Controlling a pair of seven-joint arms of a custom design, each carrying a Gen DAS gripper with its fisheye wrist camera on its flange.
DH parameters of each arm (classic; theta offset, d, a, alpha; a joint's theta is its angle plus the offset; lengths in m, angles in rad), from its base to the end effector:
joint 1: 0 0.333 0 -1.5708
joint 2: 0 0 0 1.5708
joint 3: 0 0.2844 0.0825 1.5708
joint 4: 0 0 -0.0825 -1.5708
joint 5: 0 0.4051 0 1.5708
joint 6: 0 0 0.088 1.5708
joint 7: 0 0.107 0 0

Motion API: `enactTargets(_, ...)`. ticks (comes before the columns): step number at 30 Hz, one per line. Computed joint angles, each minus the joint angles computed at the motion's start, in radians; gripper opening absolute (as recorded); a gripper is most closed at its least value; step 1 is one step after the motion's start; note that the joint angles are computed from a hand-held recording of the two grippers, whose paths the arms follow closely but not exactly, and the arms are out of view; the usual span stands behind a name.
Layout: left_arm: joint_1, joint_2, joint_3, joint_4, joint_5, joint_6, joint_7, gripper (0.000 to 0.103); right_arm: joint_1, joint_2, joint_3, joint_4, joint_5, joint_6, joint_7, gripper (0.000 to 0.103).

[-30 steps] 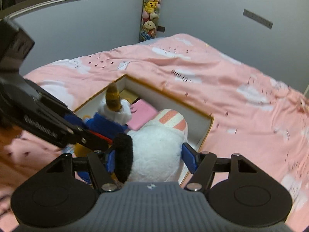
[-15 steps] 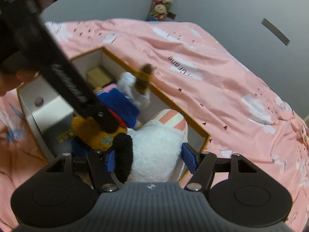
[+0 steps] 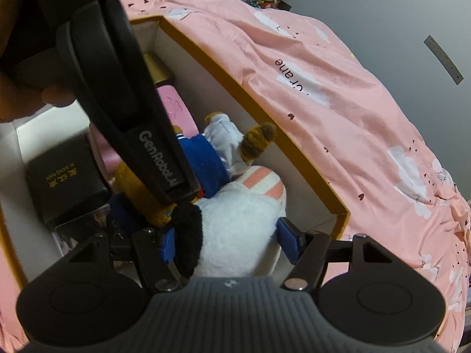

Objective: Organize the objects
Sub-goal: 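Lower both plush toys into the orange box with both grippers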

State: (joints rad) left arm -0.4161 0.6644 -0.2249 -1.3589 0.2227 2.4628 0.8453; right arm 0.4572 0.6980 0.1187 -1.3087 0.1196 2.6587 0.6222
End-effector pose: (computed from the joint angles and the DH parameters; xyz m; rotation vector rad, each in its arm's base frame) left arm 0.6358 -0.4267 0.3530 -2.1215 2.0754 -0.6781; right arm 0.6713 0.4025 0.3721 -2.5695 0.2410 -0.6083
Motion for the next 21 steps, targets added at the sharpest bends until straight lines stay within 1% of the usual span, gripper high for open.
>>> enactTargets(8,-0.001,0.085,0.000,0.106,-0.021,-0.056,0.028,0.043,0.007,0.081,-0.011,0.107,-0.006,-0.080,0.011,0.069)
enactTargets(16,-0.001,0.154,0.003,0.194,-0.051,-0.093,0.034,0.044,0.003,0.104,-0.007,0.134,0.003,-0.093,0.010,0.071)
enactTargets(18,-0.003,0.157,0.006,0.197,-0.052,-0.090,0.032,0.045,0.001,0.102,-0.007,0.134,0.005,-0.099,0.012,0.072)
enactTargets(21,0.001,0.135,0.005,0.164,-0.053,-0.066,0.028,0.047,-0.006,0.091,-0.002,0.129,0.019,-0.112,0.021,0.074)
